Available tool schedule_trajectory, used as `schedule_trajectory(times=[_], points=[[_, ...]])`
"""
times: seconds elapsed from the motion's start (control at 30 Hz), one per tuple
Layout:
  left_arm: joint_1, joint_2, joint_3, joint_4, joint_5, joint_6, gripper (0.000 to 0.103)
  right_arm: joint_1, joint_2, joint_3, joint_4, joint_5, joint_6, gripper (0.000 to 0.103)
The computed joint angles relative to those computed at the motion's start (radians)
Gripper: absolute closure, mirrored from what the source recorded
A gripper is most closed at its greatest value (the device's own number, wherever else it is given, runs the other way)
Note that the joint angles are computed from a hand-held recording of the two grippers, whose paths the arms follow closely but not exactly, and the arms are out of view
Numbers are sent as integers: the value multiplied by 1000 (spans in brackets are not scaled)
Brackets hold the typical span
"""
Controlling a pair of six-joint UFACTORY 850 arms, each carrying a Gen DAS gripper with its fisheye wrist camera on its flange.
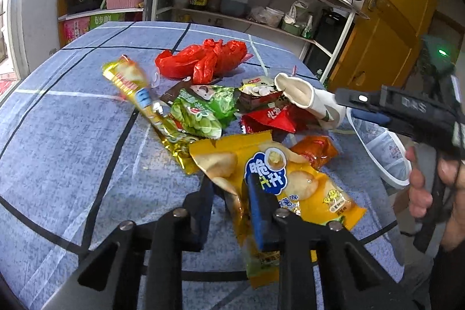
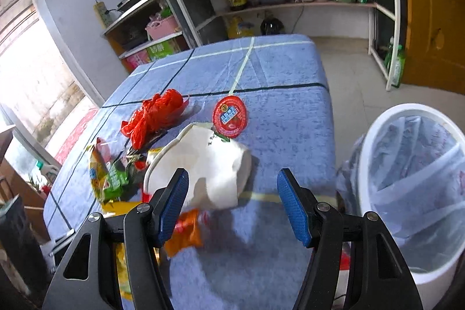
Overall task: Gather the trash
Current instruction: 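Grasp the yellow chip bag with the left tool while the right tool grasps the white paper cup, then carry both items over the wastebasket and open both tools to drop them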
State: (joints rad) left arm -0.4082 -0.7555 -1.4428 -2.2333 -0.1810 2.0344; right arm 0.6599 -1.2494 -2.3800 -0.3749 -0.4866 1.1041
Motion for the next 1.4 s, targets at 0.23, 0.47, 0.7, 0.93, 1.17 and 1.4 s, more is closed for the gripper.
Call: schedule_trajectory(times=[0.23, 0.47, 0.7, 0.93, 1.17, 1.4], points=[[11, 1, 3, 105, -37, -101, 88, -15, -124, -213, 181, -94, -170, 72], [21, 30, 45, 63, -97, -56, 91, -8, -3, -2, 70, 0, -70, 79], [17, 81, 93, -83, -118, 96, 93, 1, 121, 195, -108, 85, 116, 81], [4, 119, 116, -151, -121, 181, 97, 2, 239, 384, -334, 156, 376, 81], [-22, 118, 81, -113, -121, 159, 97, -2, 359, 573, -623, 169, 710, 81], [-71, 32, -89, 112, -124, -49, 97, -28, 473, 766, -787, 109, 955, 81]])
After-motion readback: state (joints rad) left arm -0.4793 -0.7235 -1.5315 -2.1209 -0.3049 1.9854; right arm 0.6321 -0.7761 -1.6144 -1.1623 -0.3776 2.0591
